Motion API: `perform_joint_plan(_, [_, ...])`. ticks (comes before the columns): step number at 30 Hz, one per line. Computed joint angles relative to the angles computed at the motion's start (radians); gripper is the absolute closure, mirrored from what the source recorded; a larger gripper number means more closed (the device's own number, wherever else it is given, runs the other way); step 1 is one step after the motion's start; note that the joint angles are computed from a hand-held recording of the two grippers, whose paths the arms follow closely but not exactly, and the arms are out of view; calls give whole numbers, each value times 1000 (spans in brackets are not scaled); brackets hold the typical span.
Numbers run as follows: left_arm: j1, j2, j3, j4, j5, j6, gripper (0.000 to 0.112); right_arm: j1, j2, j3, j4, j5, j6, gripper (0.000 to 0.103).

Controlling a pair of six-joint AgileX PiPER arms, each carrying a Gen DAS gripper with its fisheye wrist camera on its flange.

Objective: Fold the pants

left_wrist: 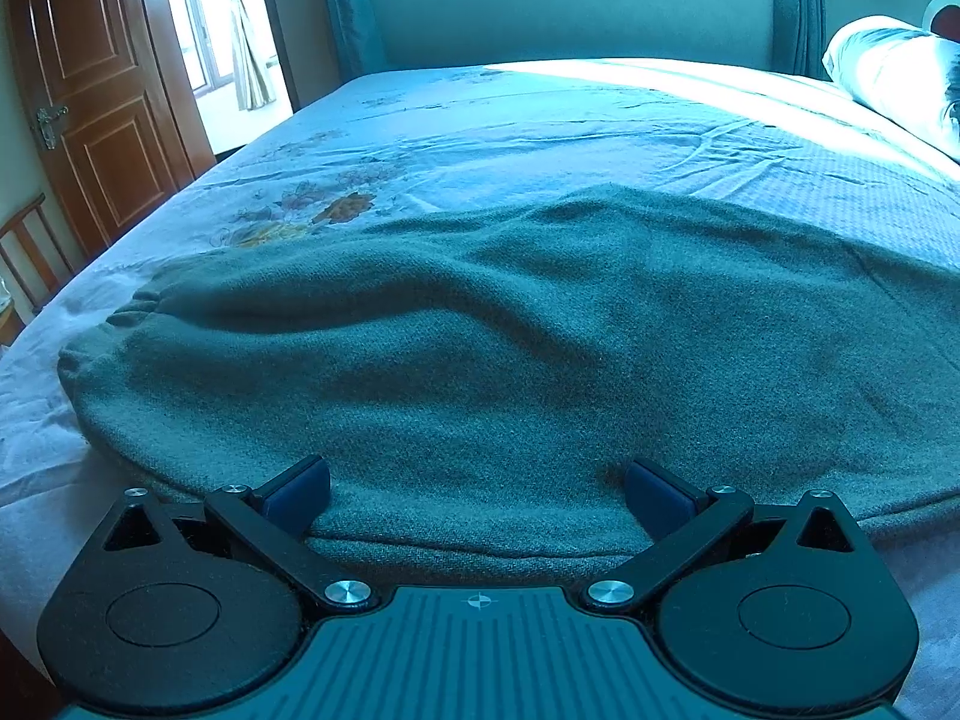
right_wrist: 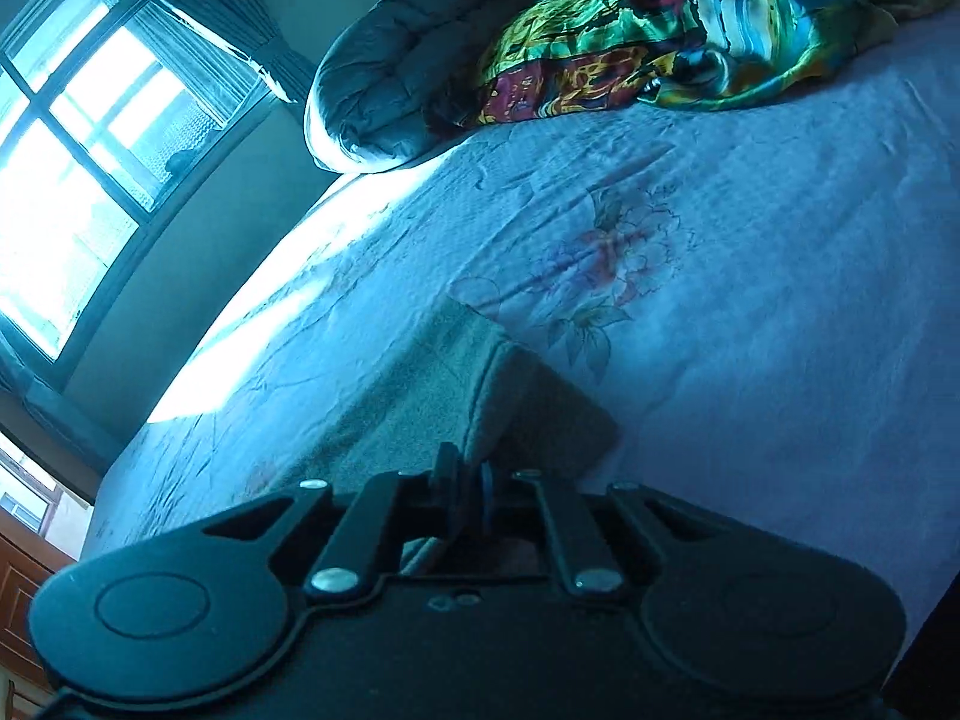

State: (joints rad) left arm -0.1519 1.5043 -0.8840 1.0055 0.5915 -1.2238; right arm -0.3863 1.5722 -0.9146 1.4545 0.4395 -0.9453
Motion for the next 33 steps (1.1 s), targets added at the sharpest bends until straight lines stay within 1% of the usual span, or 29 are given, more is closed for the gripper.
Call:
perform_joint_plan(3, [2, -2, 3, 3, -5, -2, 9, -26, 15, 22, 32, 39, -19, 103])
perform_joint_plan(6, [10, -9, 7, -6, -16, 11, 9, -33, -26, 57, 82, 47, -57, 103])
perform_joint_plan(7, [12, -10, 9, -5, -19, 12, 9, -24, -36, 54, 51, 35, -42, 103])
perform_joint_plan(9, [10, -8, 10, 2, -20, 3, 9, -19, -5, 17, -77, 21, 93, 103])
perform_joint_plan(10, [10, -8, 11, 7, -20, -2, 9, -27, 10, 6, -106, 31, 139, 103])
perform_joint_plan(11, [9, -9, 12, 9, -20, -5, 9, -25, -6, 18, -101, 21, 145, 103])
perform_joint_plan(12, [10, -12, 15, 8, -22, 0, 9, -16, -29, 33, -85, 0, 127, 100])
perform_joint_plan(13, [16, -16, 18, 2, -30, 11, 9, -8, -63, 61, -31, -25, 72, 94])
perform_joint_plan(14, [21, -19, 19, -4, -36, 20, 9, -12, -85, 75, -8, -23, 48, 90])
perform_joint_plan(15, [25, -22, 22, -6, -44, 27, 9, -12, -97, 81, -25, -32, 55, 90])
perform_joint_plan(16, [28, -22, 25, -3, -51, 27, 9, -8, -97, 77, -82, -47, 93, 90])
perform_joint_plan(17, [29, -20, 27, 4, -54, 21, 9, -8, -78, 67, -146, -48, 151, 94])
perform_joint_plan(18, [29, -19, 27, 6, -55, 19, 9, -15, -76, 70, -171, -48, 177, 96])
perform_joint_plan(19, [32, -19, 22, -4, -55, 30, 9, -13, -113, 94, -155, -73, 163, 92])
perform_joint_plan(20, [32, -28, 22, 0, -54, 25, 9, 8, -149, 117, -118, -118, 108, 92])
perform_joint_plan(21, [34, -46, 34, 40, -57, -5, 9, 19, -176, 129, -63, -125, 33, 91])
perform_joint_plan(22, [33, -52, 37, 76, -39, -30, 9, 22, -183, 123, -38, -92, -3, 90])
perform_joint_plan(23, [42, -56, 34, 99, -17, -47, 9, 35, -168, 90, -53, -23, -1, 89])
perform_joint_plan(24, [81, -68, 33, 95, -30, -38, 9, 56, -156, 64, -75, 13, 11, 88])
perform_joint_plan(25, [128, -77, 30, 76, -48, -14, 9, 111, -130, 18, -94, 52, 18, 86])
perform_joint_plan(27, [215, -90, 25, 69, -63, 13, 9, 231, -75, -66, -133, 84, 31, 84])
perform_joint_plan(29, [319, -107, 19, 51, -73, 81, 9, 388, 20, -197, -202, 96, 78, 81])
perform_joint_plan(31, [427, -121, 20, 30, -107, 147, 9, 527, 144, -371, -291, 131, 149, 80])
perform_joint_plan(33, [561, -112, 4, -35, -151, 239, 9, 657, 273, -571, -437, 140, 262, 77])
